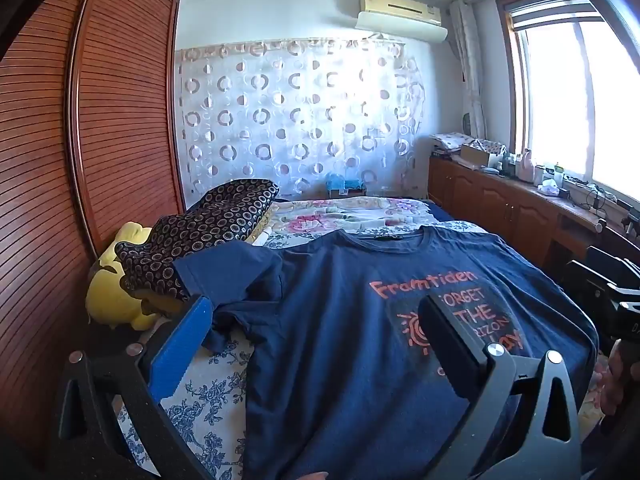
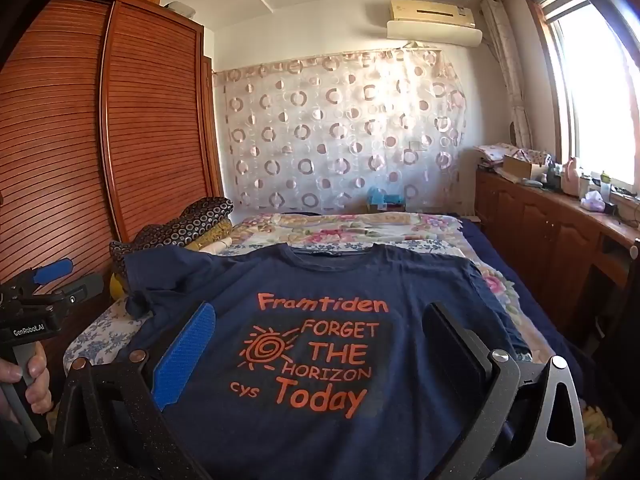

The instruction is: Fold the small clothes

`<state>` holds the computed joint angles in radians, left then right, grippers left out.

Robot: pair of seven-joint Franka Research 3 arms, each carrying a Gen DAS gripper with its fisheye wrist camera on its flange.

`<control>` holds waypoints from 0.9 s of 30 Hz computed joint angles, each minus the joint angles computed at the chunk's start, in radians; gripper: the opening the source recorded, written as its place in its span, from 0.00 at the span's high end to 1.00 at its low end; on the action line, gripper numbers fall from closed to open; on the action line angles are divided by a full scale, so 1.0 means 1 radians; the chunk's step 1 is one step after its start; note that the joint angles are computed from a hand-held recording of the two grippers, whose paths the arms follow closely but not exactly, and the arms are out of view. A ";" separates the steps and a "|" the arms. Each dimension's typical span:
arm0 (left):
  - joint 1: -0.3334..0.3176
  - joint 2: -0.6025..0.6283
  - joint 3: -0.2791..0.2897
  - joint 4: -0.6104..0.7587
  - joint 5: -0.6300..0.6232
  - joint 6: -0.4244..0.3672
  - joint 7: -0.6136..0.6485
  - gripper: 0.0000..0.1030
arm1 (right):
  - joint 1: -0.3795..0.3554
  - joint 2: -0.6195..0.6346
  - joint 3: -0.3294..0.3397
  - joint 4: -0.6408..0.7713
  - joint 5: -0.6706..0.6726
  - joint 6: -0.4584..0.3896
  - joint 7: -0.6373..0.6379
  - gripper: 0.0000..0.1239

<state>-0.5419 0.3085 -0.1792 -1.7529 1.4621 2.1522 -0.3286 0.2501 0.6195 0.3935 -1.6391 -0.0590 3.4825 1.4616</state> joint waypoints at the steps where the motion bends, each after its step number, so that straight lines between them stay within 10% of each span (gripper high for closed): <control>1: 0.000 -0.001 0.000 -0.001 0.001 0.001 -0.002 0.00 | 0.000 -0.001 -0.001 0.001 0.000 -0.006 0.000 0.17; 27: -0.002 0.001 -0.001 -0.005 0.004 0.002 -0.010 0.00 | 0.004 -0.005 0.001 -0.008 0.014 -0.005 -0.012 0.17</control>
